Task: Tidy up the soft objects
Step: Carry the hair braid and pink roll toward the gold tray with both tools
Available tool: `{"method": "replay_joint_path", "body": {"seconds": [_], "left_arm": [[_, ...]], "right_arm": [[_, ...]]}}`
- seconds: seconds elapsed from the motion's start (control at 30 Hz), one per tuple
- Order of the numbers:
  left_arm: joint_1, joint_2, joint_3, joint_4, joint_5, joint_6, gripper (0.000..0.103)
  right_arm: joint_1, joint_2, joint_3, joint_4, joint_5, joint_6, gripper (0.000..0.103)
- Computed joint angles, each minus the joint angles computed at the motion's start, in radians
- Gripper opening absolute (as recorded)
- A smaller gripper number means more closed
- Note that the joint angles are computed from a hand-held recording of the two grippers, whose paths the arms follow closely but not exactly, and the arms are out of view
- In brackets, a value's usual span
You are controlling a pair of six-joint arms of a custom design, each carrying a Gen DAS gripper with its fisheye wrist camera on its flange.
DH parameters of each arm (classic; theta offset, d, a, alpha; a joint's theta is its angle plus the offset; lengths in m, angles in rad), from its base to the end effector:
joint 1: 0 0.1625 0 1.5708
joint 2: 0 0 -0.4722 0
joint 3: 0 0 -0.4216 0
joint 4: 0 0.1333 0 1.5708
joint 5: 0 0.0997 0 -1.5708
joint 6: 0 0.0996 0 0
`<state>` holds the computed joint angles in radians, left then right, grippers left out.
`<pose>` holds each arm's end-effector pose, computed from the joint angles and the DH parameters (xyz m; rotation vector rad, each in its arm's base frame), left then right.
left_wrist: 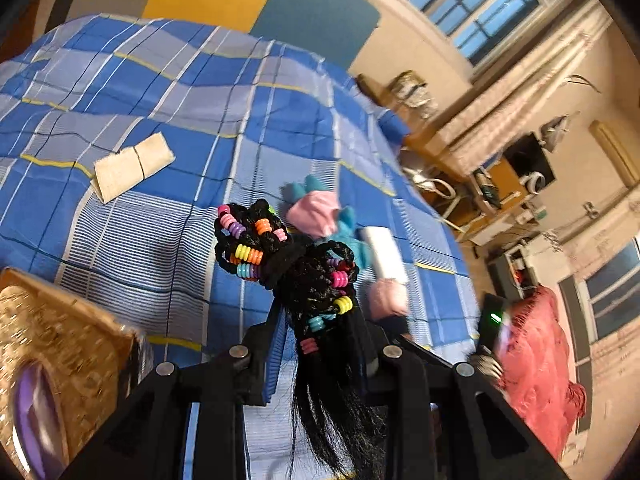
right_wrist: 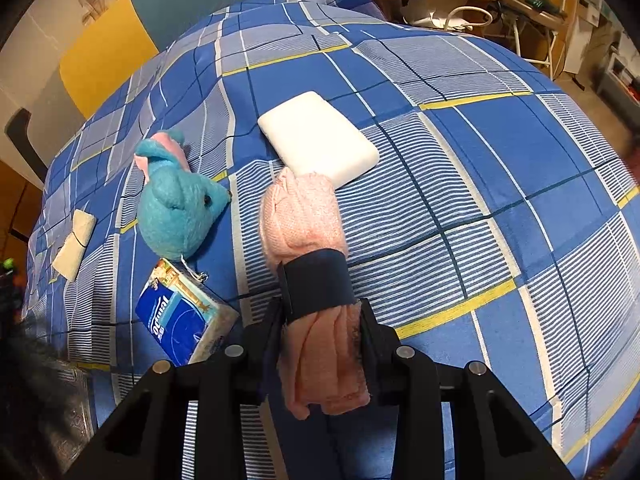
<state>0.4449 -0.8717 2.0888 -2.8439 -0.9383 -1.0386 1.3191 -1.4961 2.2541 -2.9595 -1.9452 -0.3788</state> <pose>-0.4173 -0.4119 0.0538 0.0956 2.7708 -0.8375 -0.0249 -0.4857 0.3275 0.0046 -2.5315 0.6353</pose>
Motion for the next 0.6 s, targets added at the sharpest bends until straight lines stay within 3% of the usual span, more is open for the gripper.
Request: {"method": "replay_joint_path", "body": {"seconds": [0.3, 0.6], "left_arm": [[-0.104, -0.121, 0.123, -0.044, -0.018, 0.04, 0.028], [-0.226, -0.298, 0.223, 0.04, 0.095, 0.056, 0.028]], "right_arm": [[0.009, 0.001, 0.022, -0.048, -0.015, -0.009, 0.036], [0.008, -0.023, 0.055, -0.114, 0.013, -0.008, 0.035]]}}
